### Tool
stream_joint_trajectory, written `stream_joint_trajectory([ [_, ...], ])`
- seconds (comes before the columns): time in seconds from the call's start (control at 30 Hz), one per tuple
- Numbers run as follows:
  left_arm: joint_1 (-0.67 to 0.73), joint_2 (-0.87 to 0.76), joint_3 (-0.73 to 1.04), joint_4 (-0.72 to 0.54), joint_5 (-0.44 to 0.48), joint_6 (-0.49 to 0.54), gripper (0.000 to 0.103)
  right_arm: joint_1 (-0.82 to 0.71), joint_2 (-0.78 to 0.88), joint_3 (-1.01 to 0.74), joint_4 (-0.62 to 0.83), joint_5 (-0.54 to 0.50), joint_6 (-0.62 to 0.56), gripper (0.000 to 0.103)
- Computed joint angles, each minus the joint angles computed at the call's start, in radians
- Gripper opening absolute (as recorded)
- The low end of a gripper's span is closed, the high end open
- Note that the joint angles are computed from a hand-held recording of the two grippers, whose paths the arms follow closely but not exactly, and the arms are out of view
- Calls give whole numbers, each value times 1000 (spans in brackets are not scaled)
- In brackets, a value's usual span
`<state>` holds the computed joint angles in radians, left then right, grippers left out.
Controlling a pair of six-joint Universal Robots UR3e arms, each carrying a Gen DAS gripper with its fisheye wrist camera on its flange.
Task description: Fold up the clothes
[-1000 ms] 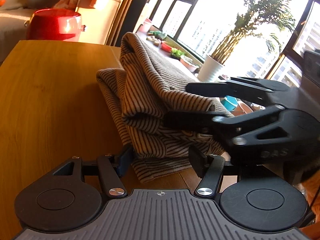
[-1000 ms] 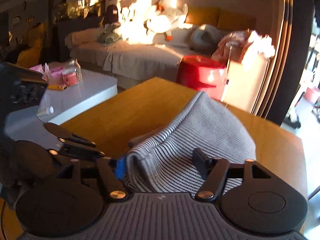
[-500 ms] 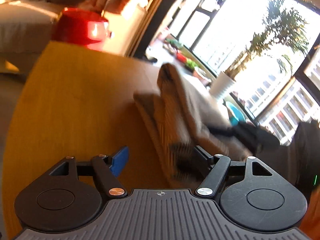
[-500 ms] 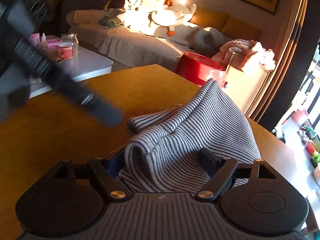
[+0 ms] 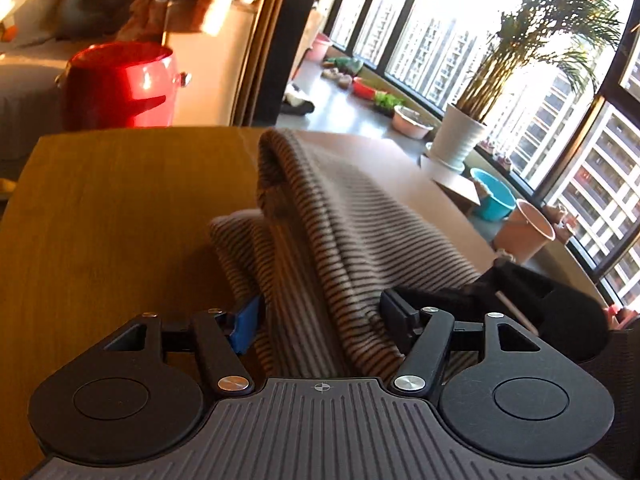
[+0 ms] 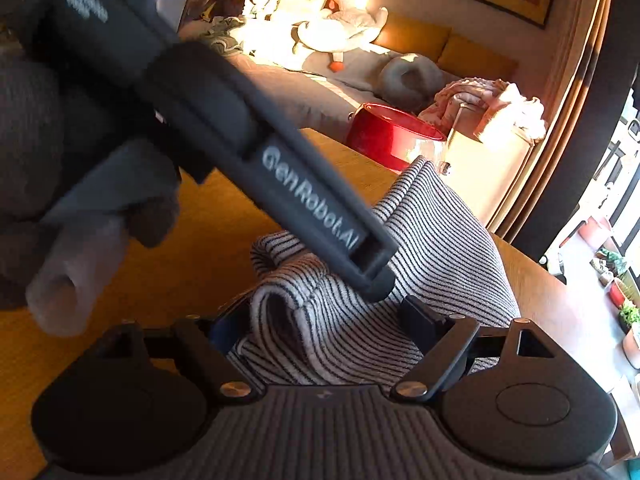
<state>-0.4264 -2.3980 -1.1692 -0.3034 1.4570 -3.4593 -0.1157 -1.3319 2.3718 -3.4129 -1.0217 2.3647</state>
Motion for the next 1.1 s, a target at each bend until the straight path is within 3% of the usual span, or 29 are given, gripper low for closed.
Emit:
stream_joint_trajectory([
  [0.6,14,25,-80,57,-24,-7,74,-13,-9,5,23,28,-10,93],
  [0.77,25,27,-102,81,-46,-20,75,-51,-57,13,95,80,-30,93],
  [0.87,31,32,-117,94,-57,-19,75,-156,-181,47,286,190,-127,93],
  [0.93,38,33,-130,111,-71,-19,75,-275,-313,37,580,300,-243,93],
  [1.0,46,26,-137,130,-89,-24,75,-394,-414,-53,988,392,-361,92],
  [1.07,55,18,-142,149,-108,-29,76,-471,-406,-159,1219,445,-354,90],
  [1.1,60,16,-146,158,-117,-31,76,-488,-358,-194,1209,465,-296,89],
])
